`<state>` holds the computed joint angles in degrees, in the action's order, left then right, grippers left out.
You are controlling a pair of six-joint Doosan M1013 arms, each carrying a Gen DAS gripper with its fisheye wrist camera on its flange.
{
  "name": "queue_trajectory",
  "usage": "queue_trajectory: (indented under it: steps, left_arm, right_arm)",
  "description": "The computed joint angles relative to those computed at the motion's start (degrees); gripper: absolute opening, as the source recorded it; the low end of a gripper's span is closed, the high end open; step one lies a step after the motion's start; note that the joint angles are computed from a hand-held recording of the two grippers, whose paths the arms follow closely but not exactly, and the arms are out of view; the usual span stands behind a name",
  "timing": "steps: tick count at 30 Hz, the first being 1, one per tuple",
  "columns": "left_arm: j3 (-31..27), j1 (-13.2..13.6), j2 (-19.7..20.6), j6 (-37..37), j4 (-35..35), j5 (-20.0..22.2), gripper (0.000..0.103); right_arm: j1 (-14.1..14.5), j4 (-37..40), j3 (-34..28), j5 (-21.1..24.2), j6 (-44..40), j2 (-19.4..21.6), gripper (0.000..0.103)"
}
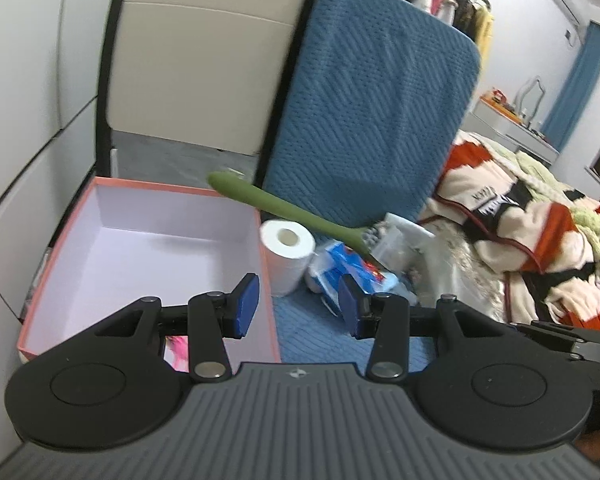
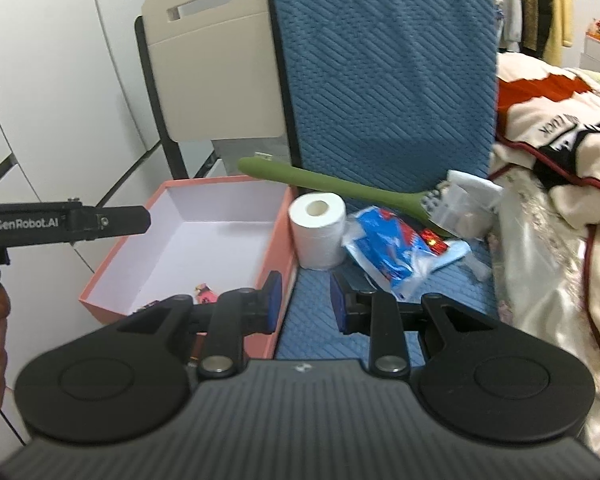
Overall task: Organize soft objects
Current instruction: 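Withdraw both open tools from the box back toward the chair seat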
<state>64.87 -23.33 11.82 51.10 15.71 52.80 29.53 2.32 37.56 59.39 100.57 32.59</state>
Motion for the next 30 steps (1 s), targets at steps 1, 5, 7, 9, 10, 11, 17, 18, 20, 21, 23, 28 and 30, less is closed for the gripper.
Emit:
queue_trajectory:
  steps: [1, 5, 7, 9, 10, 11, 17, 18, 20, 21, 23, 28, 30]
  left_arm:
    - [0.0, -0.5, 0.0, 0.2, -0.1, 0.0, 0.050]
    - [0.4, -2.1, 0.2, 0.8, -0.5, -0.3, 0.050]
    - [0.5, -2.8, 0.5, 1.2, -0.7, -0.2, 0.050]
    - [0.6, -3.5, 0.7, 1.6, -1.3, -0.5, 0.050]
    - [0.6, -3.7, 0.7, 1.7, -1.5, -0.7, 0.050]
    - [0.6, -4.0, 0.9, 1.7, -1.6, -0.6, 0.050]
    - [0.9, -5.8, 1.6, 3.1, -3.1, -1.3, 0.052]
    - [1.1, -6.1, 1.7, 3.5, -3.3, -1.6, 0.052]
    - [1.5, -6.7, 1.7, 3.9, -3.5, -2.0, 0.052]
    - [1.7, -6.9, 1.7, 3.9, -3.6, -2.2, 0.052]
    - [2.3, -7.3, 1.7, 3.8, -3.7, -2.7, 0.052]
    - [4.2, -8.3, 1.5, 3.2, -3.0, -3.9, 0.052]
    - [4.7, -8.5, 1.6, 3.1, -3.2, -4.2, 0.052]
  right_arm:
    - [-0.2, -0.1, 1.1, -0.4, 0.1, -0.6, 0.030]
    - [-0.7, -0.6, 6.2, -2.5, 0.7, -3.4, 0.030]
    - [-1.0, -1.8, 8.6, -3.8, 1.8, -4.7, 0.030]
    - [-1.4, -2.2, 11.1, -5.1, 3.1, -6.1, 0.030]
    - [-1.6, -2.4, 12.2, -5.7, 3.6, -6.7, 0.030]
    - [-1.7, -3.1, 13.2, -6.2, 4.1, -7.3, 0.030]
    - [-2.5, -5.4, 19.3, -8.8, 7.1, -10.5, 0.030]
    - [-2.6, -5.7, 20.3, -9.1, 7.7, -10.9, 0.030]
    - [-2.8, -6.4, 22.3, -10.0, 8.7, -11.9, 0.030]
    - [-2.9, -6.8, 23.0, -10.2, 9.0, -12.3, 0.030]
    - [-3.1, -7.4, 24.7, -10.8, 9.8, -13.0, 0.030]
    - [-3.4, -9.3, 28.2, -12.9, 11.7, -14.5, 0.030]
    - [-3.4, -10.7, 29.6, -13.9, 12.4, -15.1, 0.030]
